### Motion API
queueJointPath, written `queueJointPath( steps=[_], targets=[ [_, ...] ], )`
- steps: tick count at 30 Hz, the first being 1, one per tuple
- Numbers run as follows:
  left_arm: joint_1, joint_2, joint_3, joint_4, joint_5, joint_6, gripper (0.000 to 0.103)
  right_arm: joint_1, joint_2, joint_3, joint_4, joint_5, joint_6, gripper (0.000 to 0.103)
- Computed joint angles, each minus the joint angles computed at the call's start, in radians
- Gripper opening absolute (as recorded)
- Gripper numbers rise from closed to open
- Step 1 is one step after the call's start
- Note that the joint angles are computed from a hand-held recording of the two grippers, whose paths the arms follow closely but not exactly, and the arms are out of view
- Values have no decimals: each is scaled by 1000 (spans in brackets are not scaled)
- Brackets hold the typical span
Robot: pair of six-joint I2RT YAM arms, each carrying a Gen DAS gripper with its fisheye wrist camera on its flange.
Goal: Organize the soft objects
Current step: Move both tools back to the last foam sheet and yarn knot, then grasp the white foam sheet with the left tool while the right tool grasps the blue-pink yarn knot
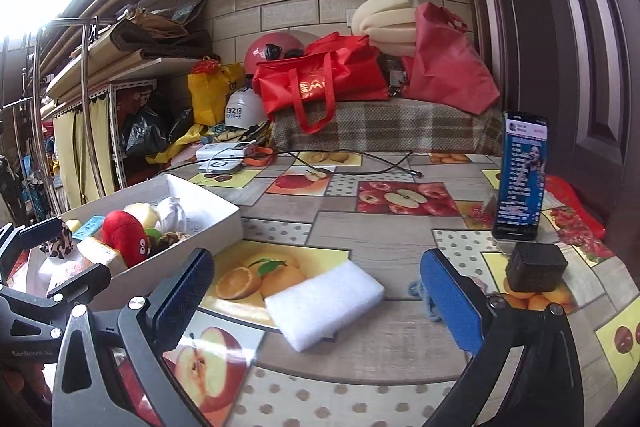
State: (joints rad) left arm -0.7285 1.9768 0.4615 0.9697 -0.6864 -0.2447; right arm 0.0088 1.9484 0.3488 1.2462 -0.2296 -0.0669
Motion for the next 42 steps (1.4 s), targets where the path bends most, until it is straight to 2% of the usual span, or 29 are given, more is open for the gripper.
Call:
queueJointPath(
  steps=[4,6,8,11,17,19,23,26,28,30,32,33,34,35,36,38,42],
  targets=[
    [-39,18,75,-93,-14,11,103,-121,-31,5,-87,-99,-3,103],
    [-51,31,112,-140,-14,19,103,-154,-36,18,-134,-88,-39,103],
    [-53,44,158,-201,0,24,103,-186,-33,21,-128,-77,-69,103],
    [-42,67,235,-296,59,29,103,-231,-24,57,-166,-82,-117,103],
    [14,161,473,-564,281,20,103,-247,-3,240,-502,-116,-219,103],
    [15,203,560,-643,306,12,103,-225,17,289,-571,-85,-242,103],
    [6,258,672,-711,311,32,103,-184,69,399,-691,-36,-269,103],
    [-3,306,765,-774,308,54,103,-174,125,522,-874,-28,-274,96],
    [-3,339,831,-823,312,71,103,-180,163,596,-984,-37,-273,82],
    [-3,371,894,-880,322,81,103,-186,160,588,-974,-50,-270,75],
    [-2,376,902,-880,336,93,98,-176,155,569,-959,-43,-291,70],
    [-1,375,897,-872,344,99,92,-170,148,556,-945,-46,-308,58],
    [-1,372,890,-861,351,103,81,-163,143,547,-938,-47,-327,52],
    [-2,369,883,-852,351,103,72,-154,135,529,-919,-40,-342,40],
    [-3,365,877,-846,345,100,56,-144,130,517,-902,-22,-351,38],
    [-6,359,866,-832,328,92,56,-137,123,498,-874,-8,-361,37],
    [-20,317,780,-715,283,97,56,-144,98,454,-804,-13,-351,37]
  ],
)
